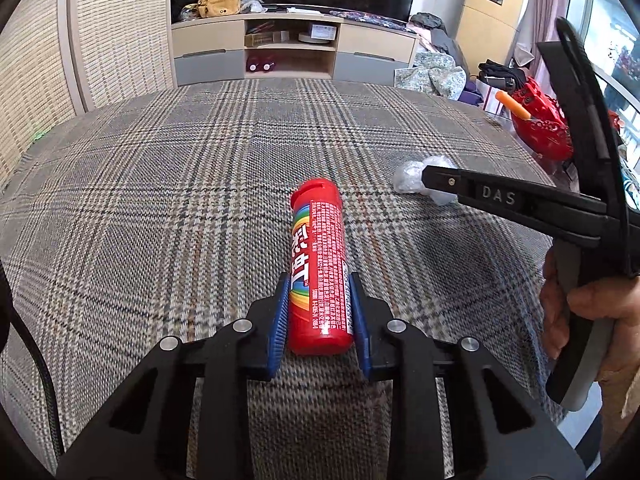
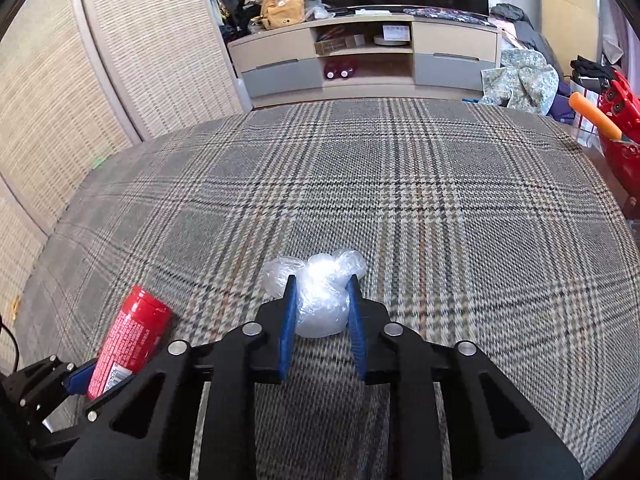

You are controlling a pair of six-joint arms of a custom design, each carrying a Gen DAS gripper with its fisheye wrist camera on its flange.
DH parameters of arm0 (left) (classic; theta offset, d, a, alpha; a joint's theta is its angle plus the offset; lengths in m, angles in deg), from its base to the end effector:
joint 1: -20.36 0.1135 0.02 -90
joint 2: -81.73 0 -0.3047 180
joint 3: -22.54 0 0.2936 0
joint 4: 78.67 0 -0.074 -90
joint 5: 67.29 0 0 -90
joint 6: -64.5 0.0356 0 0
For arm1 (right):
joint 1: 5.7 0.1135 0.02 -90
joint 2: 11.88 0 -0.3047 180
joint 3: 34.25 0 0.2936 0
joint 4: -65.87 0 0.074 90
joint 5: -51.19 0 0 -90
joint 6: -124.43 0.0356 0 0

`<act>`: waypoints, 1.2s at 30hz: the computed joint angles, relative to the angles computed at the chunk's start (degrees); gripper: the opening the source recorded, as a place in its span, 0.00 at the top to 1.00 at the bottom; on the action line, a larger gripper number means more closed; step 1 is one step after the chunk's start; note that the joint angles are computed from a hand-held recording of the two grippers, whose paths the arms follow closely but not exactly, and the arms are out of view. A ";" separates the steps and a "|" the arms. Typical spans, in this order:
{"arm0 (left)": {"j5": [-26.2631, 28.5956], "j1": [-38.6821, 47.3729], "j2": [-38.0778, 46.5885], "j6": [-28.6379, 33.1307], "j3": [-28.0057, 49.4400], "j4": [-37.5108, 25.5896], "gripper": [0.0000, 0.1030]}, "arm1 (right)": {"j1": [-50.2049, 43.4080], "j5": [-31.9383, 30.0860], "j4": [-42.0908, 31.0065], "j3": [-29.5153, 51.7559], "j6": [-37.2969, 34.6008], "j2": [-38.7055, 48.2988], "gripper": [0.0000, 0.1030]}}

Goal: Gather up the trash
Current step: 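Grasp the red rainbow can with the left gripper while the right gripper grasps the white tissue, then carry the can and tissue over the bin and open both grippers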

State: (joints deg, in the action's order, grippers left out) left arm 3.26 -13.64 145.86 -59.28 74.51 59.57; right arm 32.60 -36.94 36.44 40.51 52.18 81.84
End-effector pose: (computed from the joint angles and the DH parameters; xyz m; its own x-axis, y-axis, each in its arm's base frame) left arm 0.2035 -0.1229 0.2389 -0.7597 -0.1200 -0.6391 -0.0694 0.9922 -0.1038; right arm 0.3069 0.2409 0.2402 -0.7425 -0.1981 -0.6399 -0.3949 0.9011 0.1792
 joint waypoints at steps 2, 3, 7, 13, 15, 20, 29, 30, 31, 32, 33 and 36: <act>-0.68 -1.87 -1.65 -1.47 -0.27 -1.58 0.74 | 0.42 0.55 -0.44 -2.25 -0.20 -2.97 0.78; -1.22 -2.89 -2.32 -2.14 -0.31 -2.39 0.74 | 0.94 1.03 -1.18 -3.97 0.02 -5.64 0.78; -5.47 -9.88 -5.83 -7.46 -0.37 -7.52 0.74 | 4.07 5.00 -3.82 -9.63 0.68 -15.34 0.78; -14.06 -26.91 -9.19 -24.47 0.89 -20.34 0.74 | 14.63 15.98 -15.47 -14.79 4.96 -29.11 0.78; -15.98 -32.27 -9.66 -30.57 1.51 -24.93 0.74 | 18.67 16.84 -18.67 -17.17 8.42 -33.55 0.78; -20.38 -51.50 -6.85 -53.83 3.35 -38.94 0.74 | 29.07 18.33 -23.39 -22.52 18.07 -41.86 0.78; -17.02 -69.96 3.13 -72.83 -3.60 -35.94 0.74 | 47.12 27.54 -20.30 -35.42 37.90 -45.27 0.78; -16.57 -70.54 4.02 -73.46 -4.52 -34.23 0.74 | 46.67 26.40 -18.73 -36.41 38.35 -44.60 0.78; -16.33 -71.57 5.66 -74.77 -5.42 -32.25 0.74 | 46.08 24.84 -16.57 -38.01 39.38 -43.95 0.78; -16.22 -72.31 7.14 -75.89 -6.12 -30.50 0.74 | 45.35 23.55 -14.85 -39.24 40.06 -43.42 0.78; -15.89 -72.81 8.41 -76.83 -7.04 -28.03 0.74 | 44.72 22.25 -13.08 -40.31 40.56 -42.56 0.78; -13.73 -72.35 10.43 -76.03 -10.30 -19.32 0.74 | 45.77 21.11 -9.28 -41.84 42.96 -37.24 0.78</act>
State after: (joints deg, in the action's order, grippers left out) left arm -10.47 -85.98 156.30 -135.31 64.22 40.24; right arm 78.37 -15.83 27.16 -1.34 95.14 44.60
